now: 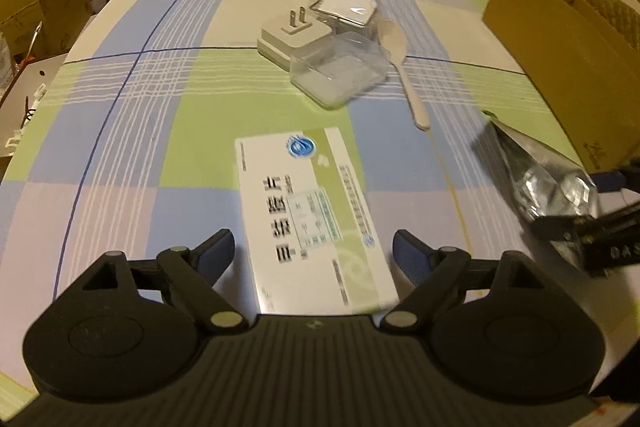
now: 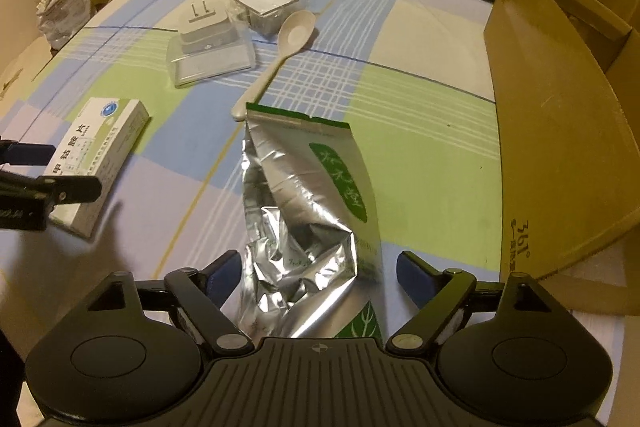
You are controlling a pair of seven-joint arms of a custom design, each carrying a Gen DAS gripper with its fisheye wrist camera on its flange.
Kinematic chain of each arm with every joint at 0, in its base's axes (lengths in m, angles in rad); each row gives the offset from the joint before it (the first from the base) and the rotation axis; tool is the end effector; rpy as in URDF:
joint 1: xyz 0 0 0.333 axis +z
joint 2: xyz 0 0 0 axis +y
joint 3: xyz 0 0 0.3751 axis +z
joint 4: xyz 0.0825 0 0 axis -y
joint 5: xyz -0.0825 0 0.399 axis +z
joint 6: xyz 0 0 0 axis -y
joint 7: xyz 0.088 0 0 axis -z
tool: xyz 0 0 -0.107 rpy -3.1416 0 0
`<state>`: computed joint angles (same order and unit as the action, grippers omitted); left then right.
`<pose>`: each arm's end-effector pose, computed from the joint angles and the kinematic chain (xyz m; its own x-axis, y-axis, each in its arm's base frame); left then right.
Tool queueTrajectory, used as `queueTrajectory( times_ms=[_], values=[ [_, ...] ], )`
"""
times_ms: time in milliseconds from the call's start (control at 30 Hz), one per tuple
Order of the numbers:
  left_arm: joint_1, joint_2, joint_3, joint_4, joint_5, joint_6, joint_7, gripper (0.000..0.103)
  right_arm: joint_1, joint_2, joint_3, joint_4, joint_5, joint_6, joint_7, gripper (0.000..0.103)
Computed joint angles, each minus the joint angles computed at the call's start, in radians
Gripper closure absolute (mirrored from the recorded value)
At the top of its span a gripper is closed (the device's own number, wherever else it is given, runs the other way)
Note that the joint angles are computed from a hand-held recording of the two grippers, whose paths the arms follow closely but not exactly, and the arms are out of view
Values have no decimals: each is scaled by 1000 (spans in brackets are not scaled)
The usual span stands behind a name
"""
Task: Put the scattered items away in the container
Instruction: 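Lift and carry the medicine box and foil bag toward the cardboard box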
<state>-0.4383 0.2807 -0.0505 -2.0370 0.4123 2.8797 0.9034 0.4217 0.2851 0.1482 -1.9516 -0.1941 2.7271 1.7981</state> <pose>0.5733 -0.3282 0.4134 -0.2045 -0.9760 0.0756 -0.8247 0.1301 -0.5504 0.5703 0.3642 0.4369 0.4649 -0.8854 0.0031 -0.7760 -0.4091 -0.4800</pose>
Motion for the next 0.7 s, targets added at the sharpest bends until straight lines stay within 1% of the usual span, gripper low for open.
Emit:
queueTrajectory(
  times_ms=[100, 133, 167, 267, 433, 533, 600, 700],
  values=[
    [-6, 28, 4, 41, 3, -39, 2, 21, -9, 5, 4, 0, 13, 14, -10, 15],
    [-9, 34, 5, 49, 8, -46, 5, 26, -13, 8, 7, -1, 20, 20, -15, 14],
    [-14, 39, 9, 58, 19, -55, 6, 28, -18, 10, 10, 0, 29, 24, -20, 14],
    [-25, 45, 18, 70, 53, -70, -3, 29, -26, 17, 16, 0, 51, 35, -28, 13],
    [-8, 34, -1, 50, 52, -46, 32, 33, -34, 26, 25, 2, 73, 36, -53, 13],
    [15, 19, -32, 26, 8, -24, 95, 33, -31, 33, 22, 10, 70, 34, -60, 13],
    [8, 14, -27, 16, 3, -23, 108, 33, -24, 36, 17, 18, 57, 25, -63, 13],
    [-9, 11, -12, 11, 15, -20, 94, 33, -15, 39, 9, 26, 33, 9, -69, 13]
  ],
)
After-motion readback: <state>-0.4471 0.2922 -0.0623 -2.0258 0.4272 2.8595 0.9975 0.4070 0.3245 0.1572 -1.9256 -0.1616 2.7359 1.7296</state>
